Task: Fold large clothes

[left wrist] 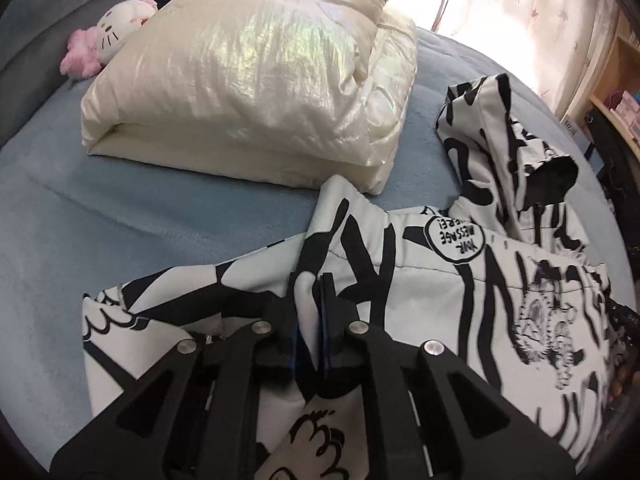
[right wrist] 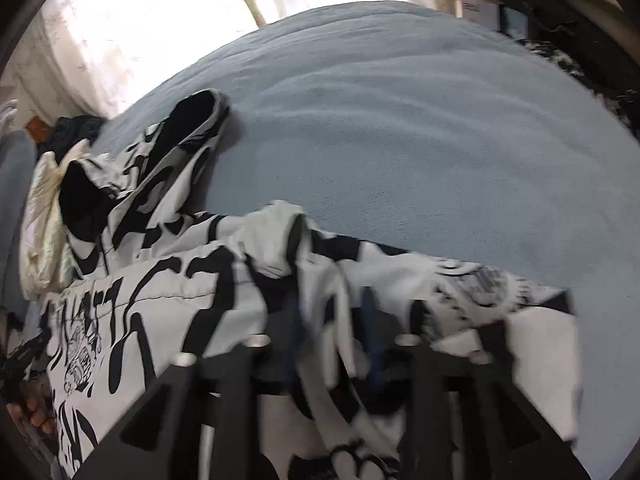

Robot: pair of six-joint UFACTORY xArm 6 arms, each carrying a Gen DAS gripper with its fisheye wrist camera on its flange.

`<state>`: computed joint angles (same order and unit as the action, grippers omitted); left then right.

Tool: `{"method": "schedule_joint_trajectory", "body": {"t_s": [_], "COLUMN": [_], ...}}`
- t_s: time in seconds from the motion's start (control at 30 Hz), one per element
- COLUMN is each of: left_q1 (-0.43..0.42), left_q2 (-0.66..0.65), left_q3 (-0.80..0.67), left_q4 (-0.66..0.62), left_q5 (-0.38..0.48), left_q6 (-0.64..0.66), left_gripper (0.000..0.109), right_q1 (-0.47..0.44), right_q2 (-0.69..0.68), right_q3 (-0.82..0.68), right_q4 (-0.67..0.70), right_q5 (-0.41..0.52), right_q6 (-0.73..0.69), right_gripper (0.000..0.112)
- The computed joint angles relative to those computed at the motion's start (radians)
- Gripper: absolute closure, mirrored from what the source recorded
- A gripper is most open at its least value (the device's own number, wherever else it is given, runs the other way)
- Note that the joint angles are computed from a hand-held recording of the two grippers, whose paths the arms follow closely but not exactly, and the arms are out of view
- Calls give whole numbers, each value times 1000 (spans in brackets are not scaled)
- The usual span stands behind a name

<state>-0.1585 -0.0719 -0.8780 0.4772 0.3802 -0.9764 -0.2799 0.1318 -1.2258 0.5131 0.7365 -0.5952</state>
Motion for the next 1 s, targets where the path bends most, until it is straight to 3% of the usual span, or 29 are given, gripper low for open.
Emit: {"method": "schedule_joint_trajectory", "body": {"t_s": [0.1, 0.27, 0.3, 0.33, 0.4, 0.6, 0.7, 0.8, 0.83, 0.93, 1.0], "left_q1": [-4, -33, -38, -39, -60, -94, -69, -25, -19, 14, 15], "left_q2": [-60, -120, -117, -102, -72, 97, 114, 87, 80, 56, 56], "left_q3": [15, -3, -10, -26, -56, -175, -161, -105, -96, -40, -32], "left_q4": [34, 174, 202, 203, 227, 226, 260, 219, 213, 127, 104], "left_q5": [30, 70, 57, 38, 39, 142, 141, 67, 60, -32, -49], "left_q6": [20, -61, -93, -96, -125, -131, -150, -91, -85, -28, -20], "left_gripper": [104, 104, 104, 104, 104, 104, 104, 105, 105, 105, 105], "right_q1": [4, 25, 44, 65, 123, 222, 186, 92, 64, -41, -77], "right_q2": [-58, -138, -144, -145, -149, -126, -82, 16, 27, 76, 81], "right_q3": [28, 53, 56, 57, 78, 153, 137, 37, 26, -34, -40], "right_q4": [64, 223, 237, 240, 224, 156, 189, 251, 237, 314, 318], "right_q5": [-43, 9, 28, 40, 32, -88, -156, -70, -71, 63, 64], "right_q6": [-33, -170, -185, -191, -195, -190, -228, -299, -313, -358, -331], "right_gripper": [57, 58, 63, 71, 75, 76, 77, 112, 112, 112, 112]}}
